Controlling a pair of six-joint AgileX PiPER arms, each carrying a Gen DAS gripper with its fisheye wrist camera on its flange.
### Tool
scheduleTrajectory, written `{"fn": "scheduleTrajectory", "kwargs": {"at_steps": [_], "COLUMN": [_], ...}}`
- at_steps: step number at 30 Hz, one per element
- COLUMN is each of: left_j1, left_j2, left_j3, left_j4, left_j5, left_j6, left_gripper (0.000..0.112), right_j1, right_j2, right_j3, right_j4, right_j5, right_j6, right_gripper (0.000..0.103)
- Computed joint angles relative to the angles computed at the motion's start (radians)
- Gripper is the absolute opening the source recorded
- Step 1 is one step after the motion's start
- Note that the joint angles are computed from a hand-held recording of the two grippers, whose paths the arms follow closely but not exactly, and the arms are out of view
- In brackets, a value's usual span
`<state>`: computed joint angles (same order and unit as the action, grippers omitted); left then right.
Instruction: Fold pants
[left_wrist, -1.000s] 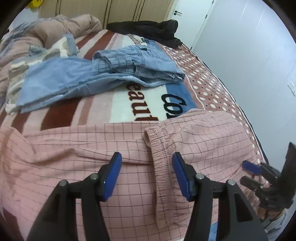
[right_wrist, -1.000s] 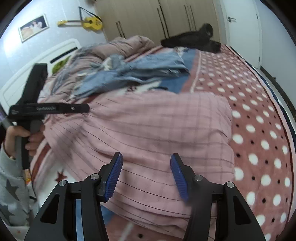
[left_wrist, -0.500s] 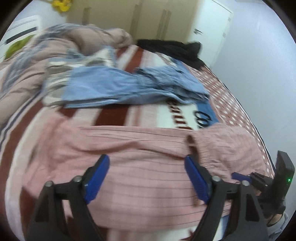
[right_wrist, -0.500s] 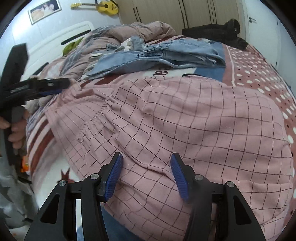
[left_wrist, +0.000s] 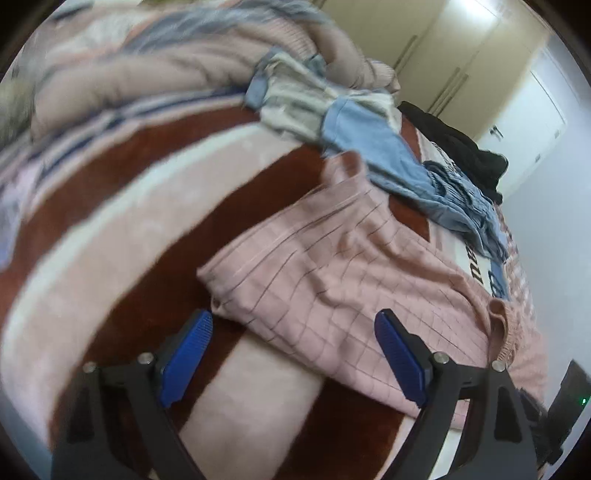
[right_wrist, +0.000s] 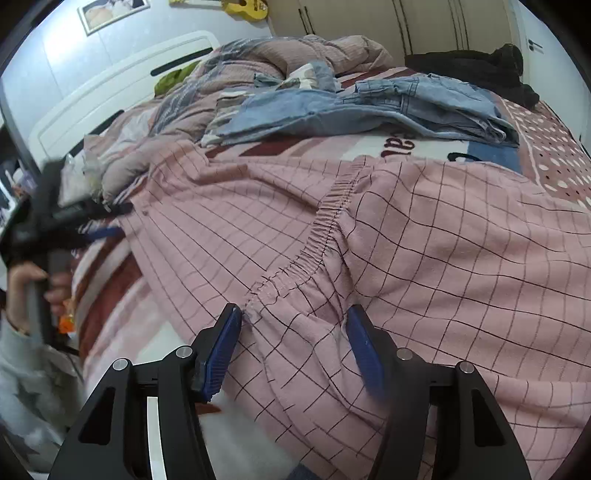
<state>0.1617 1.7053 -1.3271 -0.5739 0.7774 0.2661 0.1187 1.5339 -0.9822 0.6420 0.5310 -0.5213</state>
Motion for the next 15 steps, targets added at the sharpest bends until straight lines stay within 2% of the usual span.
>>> {"fn": "scheduleTrajectory", "kwargs": {"at_steps": [3,7,8,9,10,11,12,13,15], "left_j1": [0.043,0.064,0.064,0.057,0.048,0.043,0.031,0.021,-0.003], "left_j2": [0.054,0.139,0.151,0.167,0.184,0.196,0.213,0.22,0.183], "left_j3": [-0.002,-0.059,-0.073,-0.096,-0.123,-0.148,-0.178,-0.196,-0.184], "left_j4": [-0.223,-0.382,-0.403,-0.402,-0.388,-0.371,-0.351,-0.342,-0.33], "left_j5": [0.02,0.047,0.052,0.056,0.066,0.081,0.099,0.104,0.062], "left_j6": [0.156,0.168,0.16,0.139,0.11,0.085,0.058,0.049,0.058], "left_gripper": [0.087,0.087,0.081,0.066,0.056,0.035,0.019,0.012,0.008], "right_j1": [-0.031,-0.07,-0.085,-0.095,-0.107,-0.116,-0.123,-0.131,-0.151], "right_j2": [-0.04,-0.118,-0.137,-0.15,-0.165,-0.175,-0.183,-0.193,-0.207], "right_j3": [-0.001,0.027,0.037,0.041,0.048,0.053,0.056,0.061,0.069], "right_j4": [0.014,0.014,0.028,0.033,0.038,0.04,0.037,0.032,0.037], "right_j5": [0.039,0.069,0.082,0.094,0.106,0.113,0.118,0.121,0.128], "right_j6": [-0.003,-0.002,-0.01,-0.013,-0.016,-0.019,-0.018,-0.014,-0.023], "right_gripper": [0.056,0.056,0.056,0.056,0.056,0.056,0.056,0.056,0.056]}}
